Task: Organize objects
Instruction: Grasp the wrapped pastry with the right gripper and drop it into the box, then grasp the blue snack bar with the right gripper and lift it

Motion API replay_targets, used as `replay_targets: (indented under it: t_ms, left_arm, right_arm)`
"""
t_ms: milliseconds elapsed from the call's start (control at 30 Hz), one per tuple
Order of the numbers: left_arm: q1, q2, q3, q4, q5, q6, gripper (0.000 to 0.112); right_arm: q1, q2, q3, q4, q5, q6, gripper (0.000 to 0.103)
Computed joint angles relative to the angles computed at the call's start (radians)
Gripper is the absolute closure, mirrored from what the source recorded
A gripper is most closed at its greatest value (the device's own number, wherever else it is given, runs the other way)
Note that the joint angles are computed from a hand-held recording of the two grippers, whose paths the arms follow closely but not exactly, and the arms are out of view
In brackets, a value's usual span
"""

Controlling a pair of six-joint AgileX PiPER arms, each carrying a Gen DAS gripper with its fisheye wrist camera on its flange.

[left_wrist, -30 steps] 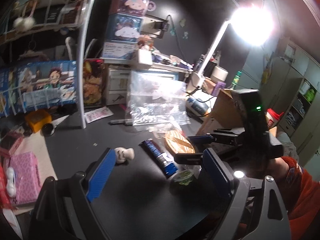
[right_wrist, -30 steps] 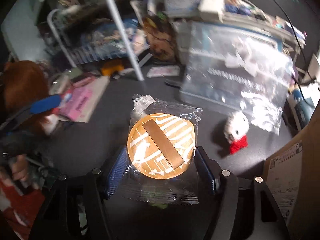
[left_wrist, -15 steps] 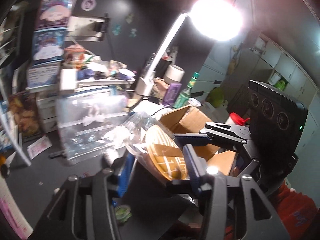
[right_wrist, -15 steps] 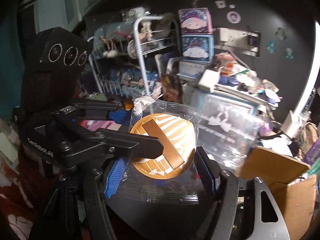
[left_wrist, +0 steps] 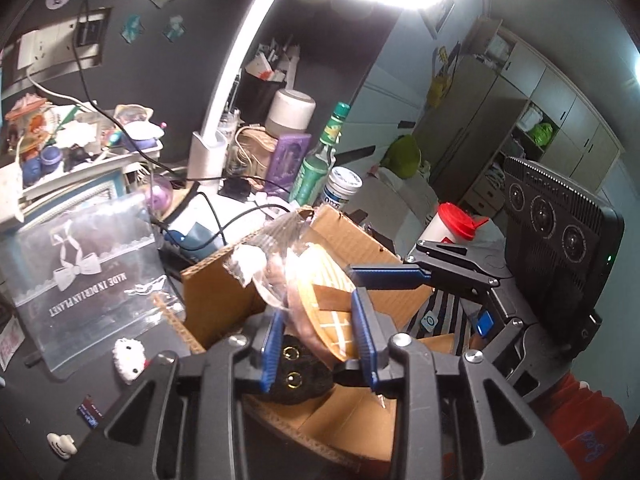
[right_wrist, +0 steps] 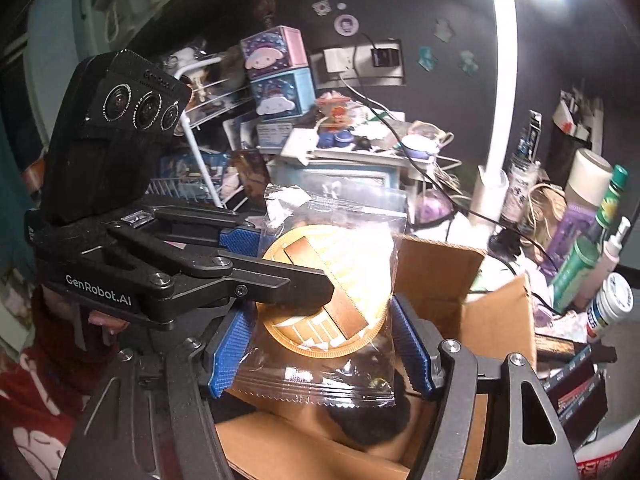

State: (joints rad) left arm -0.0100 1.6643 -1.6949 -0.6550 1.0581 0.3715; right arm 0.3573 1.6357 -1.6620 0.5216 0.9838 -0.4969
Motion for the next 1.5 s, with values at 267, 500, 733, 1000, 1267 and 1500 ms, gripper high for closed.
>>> replay_targets:
  t_ms: [267, 500, 733, 1000, 1267, 1500]
  left_arm:
    - [-0.010, -0.030, 0.021, 0.067, -0.021, -0.019, 0.035]
    - [0.096, -0.177, 0.137, 0.066, -0.062, 0.024, 0.031]
    - [0.302, -0.361, 0.330, 0.027, -0.108, 0.112, 0.030]
    - [0.609, -0.497, 0.607, -0.094, -0.140, 0.357, 0.030]
    - [0.880, -0.477, 0.818, -0.244, -0.106, 0.658, 0.030]
    - [0.972, -0.411, 0.863, -0.306, -0.047, 0.777, 0.030]
  right_arm:
    - [-0.006, 0.005, 0.012, -0.007, 0.035, -0.024, 0.024]
    - [0.028, -0.015, 0.015, -0.064, -0.003, 0.018, 0.023]
    - [0.182, -0.027, 0.006, -0.072, -0.056, 0.045, 0.023]
    - [0.439, 0.094, -0.017, -0.125, -0.147, 0.105, 0.023]
    - [0.521, 0.303, -0.047, -0.171, -0.201, 0.239, 0.024]
    - [0.529, 0.482, -0.175, -0.420, -0.220, 0.499, 0.040]
